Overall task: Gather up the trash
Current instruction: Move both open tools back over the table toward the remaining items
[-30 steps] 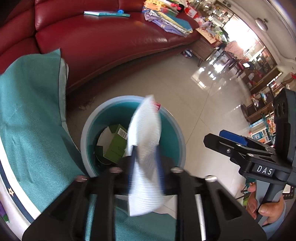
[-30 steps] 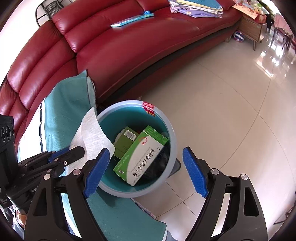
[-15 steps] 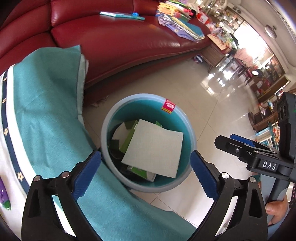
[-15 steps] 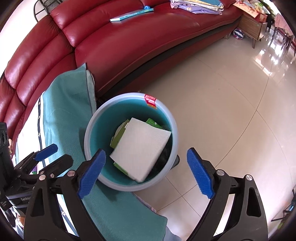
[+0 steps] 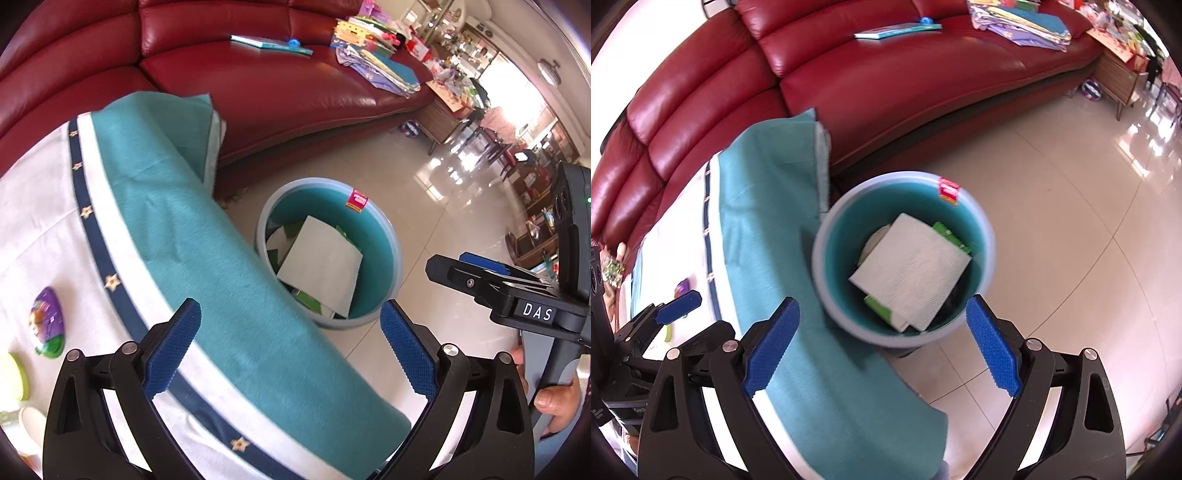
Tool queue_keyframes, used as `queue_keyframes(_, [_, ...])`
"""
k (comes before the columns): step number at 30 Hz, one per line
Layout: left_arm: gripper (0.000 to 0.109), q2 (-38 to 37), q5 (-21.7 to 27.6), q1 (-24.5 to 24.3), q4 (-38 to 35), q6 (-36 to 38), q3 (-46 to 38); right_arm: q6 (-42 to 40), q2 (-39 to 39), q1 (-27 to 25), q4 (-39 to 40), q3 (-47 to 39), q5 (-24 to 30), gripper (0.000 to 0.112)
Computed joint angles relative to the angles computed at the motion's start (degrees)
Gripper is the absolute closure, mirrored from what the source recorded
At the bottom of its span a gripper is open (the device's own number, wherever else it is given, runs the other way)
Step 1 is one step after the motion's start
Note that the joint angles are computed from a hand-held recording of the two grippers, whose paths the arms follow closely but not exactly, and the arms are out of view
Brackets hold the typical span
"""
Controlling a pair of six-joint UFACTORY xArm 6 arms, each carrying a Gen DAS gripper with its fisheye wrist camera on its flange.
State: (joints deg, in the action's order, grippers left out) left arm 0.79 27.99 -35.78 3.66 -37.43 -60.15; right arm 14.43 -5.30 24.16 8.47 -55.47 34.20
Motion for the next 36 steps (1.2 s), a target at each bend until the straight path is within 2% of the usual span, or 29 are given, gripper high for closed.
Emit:
queue_keyframes(10, [0.01, -17.12, 3.11, 0.64, 6.95, -8.61, 15.15, 2.0, -0.14, 8.12, -0.25, -1.04, 1.49, 0.025])
queue_keyframes(21, [0.01, -42.52, 8.37, 4.6, 9.94, -16.2, 34.92, 3.34, 6.16, 18.48, -4.15, -9.69, 5.56, 0.025])
queue_keyframes(25, [0.01, -53.91, 13.28, 6.3, 9.45, -16.38, 41.16, 1.44, 9.07, 22.21, -3.47, -13.18, 5.77, 0.025])
queue_keyframes(30, [0.01, -71.91, 23.33, 9.97, 7.76, -15.92, 48.57, -1.55, 13.33, 27.17, -6.7, -18.55, 6.34, 0.025])
queue_keyframes(36, [0.01, -90.05, 36.67, 18.23, 3.89, -10.06, 54.03, -6.4, 23.39, 32.27, -7.73, -31.95, 13.07, 0.025])
